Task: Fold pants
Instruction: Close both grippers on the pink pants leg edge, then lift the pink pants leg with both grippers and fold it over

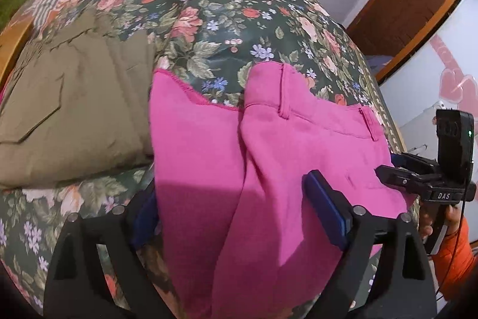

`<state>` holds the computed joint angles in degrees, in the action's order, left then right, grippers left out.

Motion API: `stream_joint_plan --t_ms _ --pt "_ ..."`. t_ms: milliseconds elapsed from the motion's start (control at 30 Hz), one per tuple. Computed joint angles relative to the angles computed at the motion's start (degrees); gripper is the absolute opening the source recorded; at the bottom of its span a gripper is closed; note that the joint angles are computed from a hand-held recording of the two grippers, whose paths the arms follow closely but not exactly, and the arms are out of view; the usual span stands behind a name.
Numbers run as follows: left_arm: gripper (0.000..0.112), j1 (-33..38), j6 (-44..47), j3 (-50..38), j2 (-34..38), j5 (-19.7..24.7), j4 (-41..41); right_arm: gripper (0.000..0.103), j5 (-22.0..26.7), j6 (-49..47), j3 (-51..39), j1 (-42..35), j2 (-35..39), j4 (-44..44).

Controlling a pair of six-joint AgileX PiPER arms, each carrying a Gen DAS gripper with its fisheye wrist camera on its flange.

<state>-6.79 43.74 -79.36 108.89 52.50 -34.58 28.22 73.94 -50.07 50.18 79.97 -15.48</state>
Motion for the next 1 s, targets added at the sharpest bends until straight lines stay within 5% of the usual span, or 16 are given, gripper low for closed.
stream_joint_plan --t_ms 167,467,700,1000 --pt "0.064 0.52 0.93 -2.70 1.51 4.23 -1.64 0.054 -1.80 -0.31 -0.10 -1.15 0.83 -0.02" --pt "0.030 1.40 4.05 0.48 -3.64 3.86 -2.75 0.017 0.10 10.05 1.49 1.02 -2.83 -9.85" --pt "0.024 2.23 6.98 3.62 -10.21 2.86 -4.17 0.014 8.52 12.32 -4.02 6.00 -4.01 -15.89" --pt "0.024 8.53 8.95 0.32 -14.31 7.35 -7.48 0.014 18.07 10.05 -16.88 10.63 -0.28 -20.05"
